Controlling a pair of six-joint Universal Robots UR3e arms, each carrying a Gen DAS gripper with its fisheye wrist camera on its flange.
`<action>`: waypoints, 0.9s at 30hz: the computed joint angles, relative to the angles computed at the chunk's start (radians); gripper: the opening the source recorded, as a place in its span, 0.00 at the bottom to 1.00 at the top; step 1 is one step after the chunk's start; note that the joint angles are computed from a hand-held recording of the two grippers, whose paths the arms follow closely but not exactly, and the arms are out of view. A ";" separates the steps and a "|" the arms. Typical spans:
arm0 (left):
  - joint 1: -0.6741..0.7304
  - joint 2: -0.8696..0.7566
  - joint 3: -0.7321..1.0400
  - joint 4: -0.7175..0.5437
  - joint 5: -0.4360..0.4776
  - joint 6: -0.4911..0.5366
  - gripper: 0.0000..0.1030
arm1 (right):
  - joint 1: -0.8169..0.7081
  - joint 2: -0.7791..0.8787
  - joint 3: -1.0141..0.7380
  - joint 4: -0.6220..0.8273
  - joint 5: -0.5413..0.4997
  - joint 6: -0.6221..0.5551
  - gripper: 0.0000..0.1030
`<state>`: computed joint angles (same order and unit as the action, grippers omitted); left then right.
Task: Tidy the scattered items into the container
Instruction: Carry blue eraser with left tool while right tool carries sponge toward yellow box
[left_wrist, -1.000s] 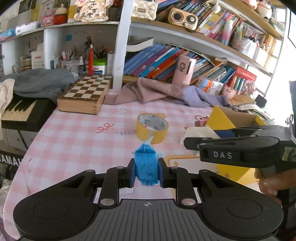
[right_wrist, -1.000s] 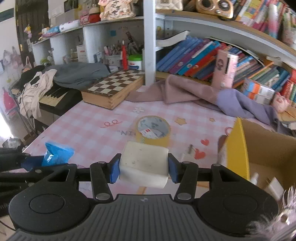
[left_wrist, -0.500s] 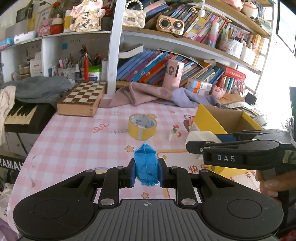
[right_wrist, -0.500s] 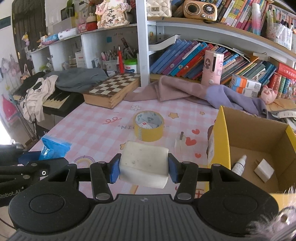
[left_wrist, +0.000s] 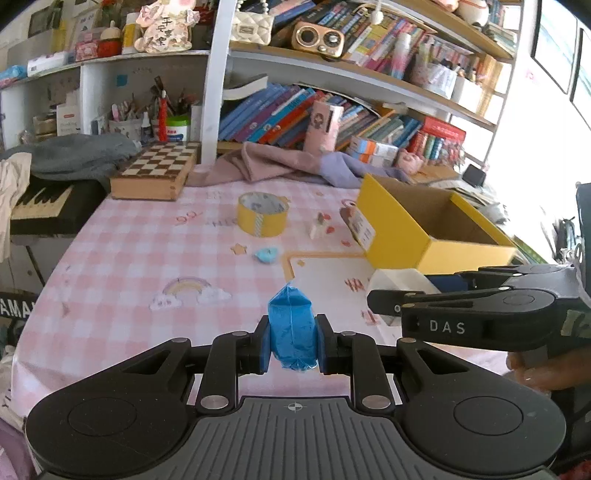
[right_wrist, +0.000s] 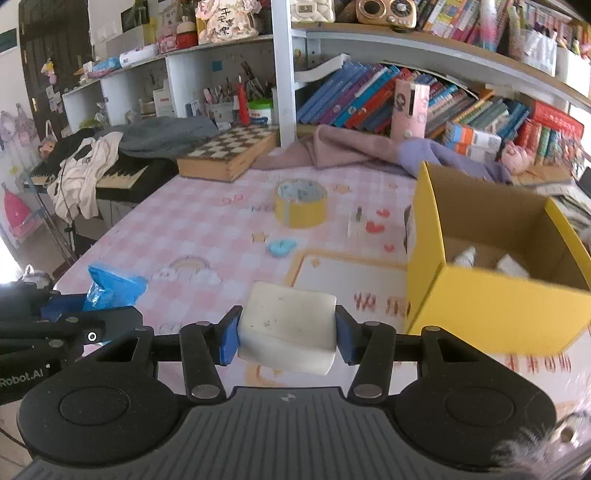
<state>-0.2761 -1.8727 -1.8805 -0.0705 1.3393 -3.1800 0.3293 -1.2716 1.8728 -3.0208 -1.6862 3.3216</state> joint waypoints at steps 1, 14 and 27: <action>-0.001 0.018 -0.026 0.005 -0.005 0.003 0.21 | 0.010 -0.015 0.025 -0.007 -0.010 0.010 0.47; -0.001 0.153 -0.215 0.026 -0.081 0.046 0.21 | 0.111 -0.184 0.236 0.012 -0.147 0.169 0.47; -0.016 0.119 -0.183 0.007 -0.146 0.073 0.21 | 0.133 -0.285 0.304 0.090 -0.228 0.255 0.47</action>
<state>-0.2926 -1.7538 -2.0639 -0.0635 1.1930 -3.1069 0.4620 -1.5563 2.1771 -2.9305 -1.9142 3.5765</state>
